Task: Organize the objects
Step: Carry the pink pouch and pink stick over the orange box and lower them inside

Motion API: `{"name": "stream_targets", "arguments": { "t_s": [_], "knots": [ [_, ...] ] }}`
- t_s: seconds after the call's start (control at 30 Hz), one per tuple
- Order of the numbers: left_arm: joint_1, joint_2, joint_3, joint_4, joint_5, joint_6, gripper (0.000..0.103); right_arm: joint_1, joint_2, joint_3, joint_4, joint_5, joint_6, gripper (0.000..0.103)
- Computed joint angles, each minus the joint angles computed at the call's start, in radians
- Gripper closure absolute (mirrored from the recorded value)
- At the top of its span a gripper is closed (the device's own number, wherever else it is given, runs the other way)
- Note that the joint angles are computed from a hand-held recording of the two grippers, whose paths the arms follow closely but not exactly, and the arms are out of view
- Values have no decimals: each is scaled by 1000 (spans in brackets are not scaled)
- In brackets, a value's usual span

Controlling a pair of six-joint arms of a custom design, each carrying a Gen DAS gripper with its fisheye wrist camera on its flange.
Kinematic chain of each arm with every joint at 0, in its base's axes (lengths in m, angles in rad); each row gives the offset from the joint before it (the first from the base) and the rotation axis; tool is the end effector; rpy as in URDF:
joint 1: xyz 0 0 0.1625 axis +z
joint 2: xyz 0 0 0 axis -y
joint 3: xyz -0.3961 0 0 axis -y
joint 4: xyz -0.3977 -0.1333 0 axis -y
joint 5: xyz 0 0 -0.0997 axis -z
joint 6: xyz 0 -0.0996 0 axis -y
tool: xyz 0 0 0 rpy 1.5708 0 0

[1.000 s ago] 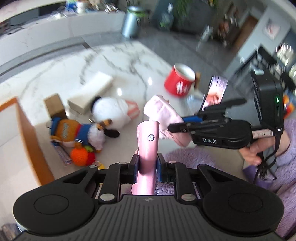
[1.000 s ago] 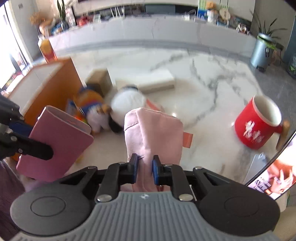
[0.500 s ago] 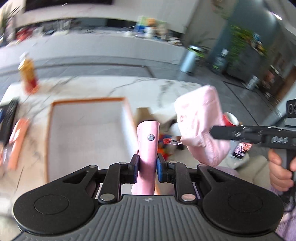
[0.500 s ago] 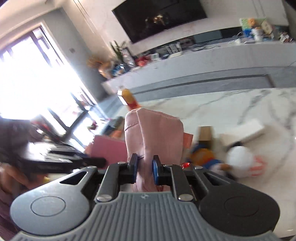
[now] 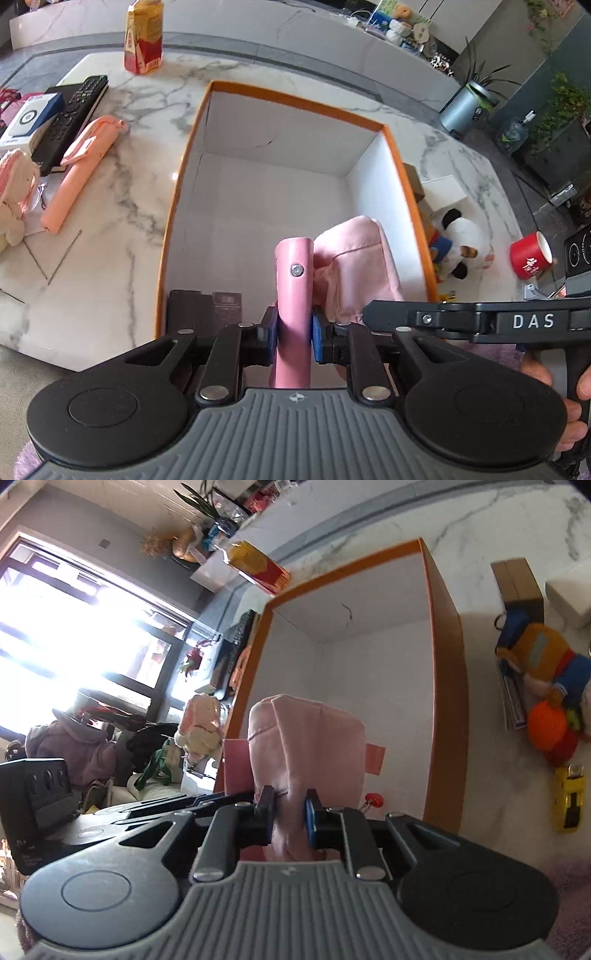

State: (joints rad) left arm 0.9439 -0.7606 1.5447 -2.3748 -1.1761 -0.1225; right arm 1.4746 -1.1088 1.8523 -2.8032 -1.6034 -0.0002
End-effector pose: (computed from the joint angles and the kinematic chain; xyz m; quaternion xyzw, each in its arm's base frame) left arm -0.2541 -0.6433 0.0648 0.2428 0.9500 -0.0808 0.1789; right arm 0.0714 -0.6138 0.2068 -0.0505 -0.9688 0.2410 0.0275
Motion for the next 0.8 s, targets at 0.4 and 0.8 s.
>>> {"name": "stream_targets", "arguments": {
  "t_s": [0.4, 0.8],
  "knots": [
    [31, 52, -60, 97, 44, 5, 83, 9, 85, -79, 70, -90, 57, 85],
    [33, 36, -36, 76, 44, 48, 81, 51, 138, -122, 86, -212, 102, 79]
  ]
}}
